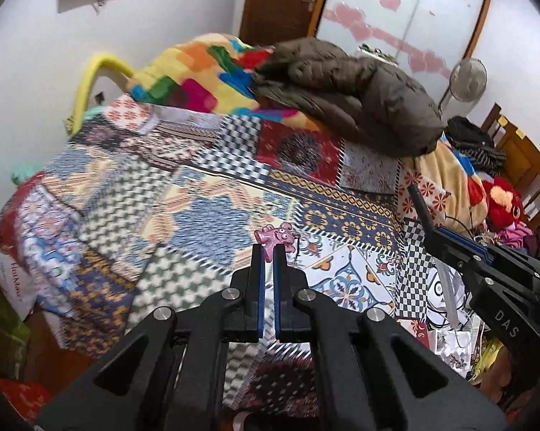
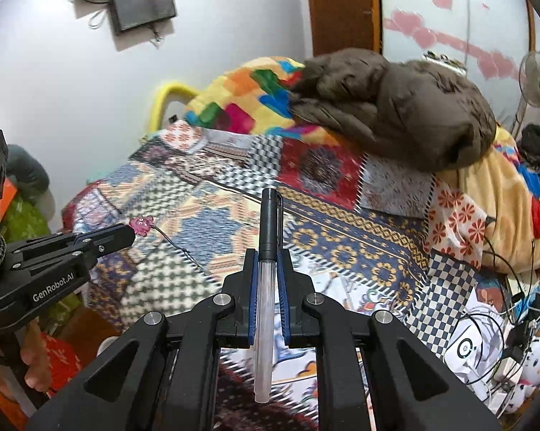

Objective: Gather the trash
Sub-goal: 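Carry the pen and pink cable over the white bin with both tools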

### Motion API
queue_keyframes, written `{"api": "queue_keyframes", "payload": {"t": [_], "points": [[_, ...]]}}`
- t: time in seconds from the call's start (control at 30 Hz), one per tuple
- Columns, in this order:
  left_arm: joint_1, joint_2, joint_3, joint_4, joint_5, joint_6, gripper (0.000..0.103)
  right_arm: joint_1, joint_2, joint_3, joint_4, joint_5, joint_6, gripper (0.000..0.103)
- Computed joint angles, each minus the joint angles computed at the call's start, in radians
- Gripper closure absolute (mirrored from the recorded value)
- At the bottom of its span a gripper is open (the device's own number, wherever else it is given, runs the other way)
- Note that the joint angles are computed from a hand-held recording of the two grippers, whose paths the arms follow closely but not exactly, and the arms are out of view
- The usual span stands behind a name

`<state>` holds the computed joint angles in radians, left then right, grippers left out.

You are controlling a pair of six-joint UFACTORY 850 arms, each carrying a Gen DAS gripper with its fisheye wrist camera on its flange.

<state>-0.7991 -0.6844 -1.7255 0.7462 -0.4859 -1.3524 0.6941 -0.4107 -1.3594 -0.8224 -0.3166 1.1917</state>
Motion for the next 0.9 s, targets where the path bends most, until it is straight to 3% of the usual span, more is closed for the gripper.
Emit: {"api": "queue_keyframes", "payload": {"t": [0.27, 0.57, 0.9], "points": [[-0.029, 0.237, 0.312, 0.234, -0.009, -0.310, 0.101, 0.094, 0.014, -0.020, 0.018, -0.025, -0.005, 0.093], [-0.061, 0.498, 0.642, 0.386, -0.068, -0.577, 0.101, 0.198, -0.025, -0.064, 0.118, -0.032, -0.078, 0.094], [-0.081, 0.721, 0.917, 0.365, -0.150, -0.687, 0.101, 0.299, -0.126, -0.165, 0.270, -0.040, -0.234, 0.093]]}}
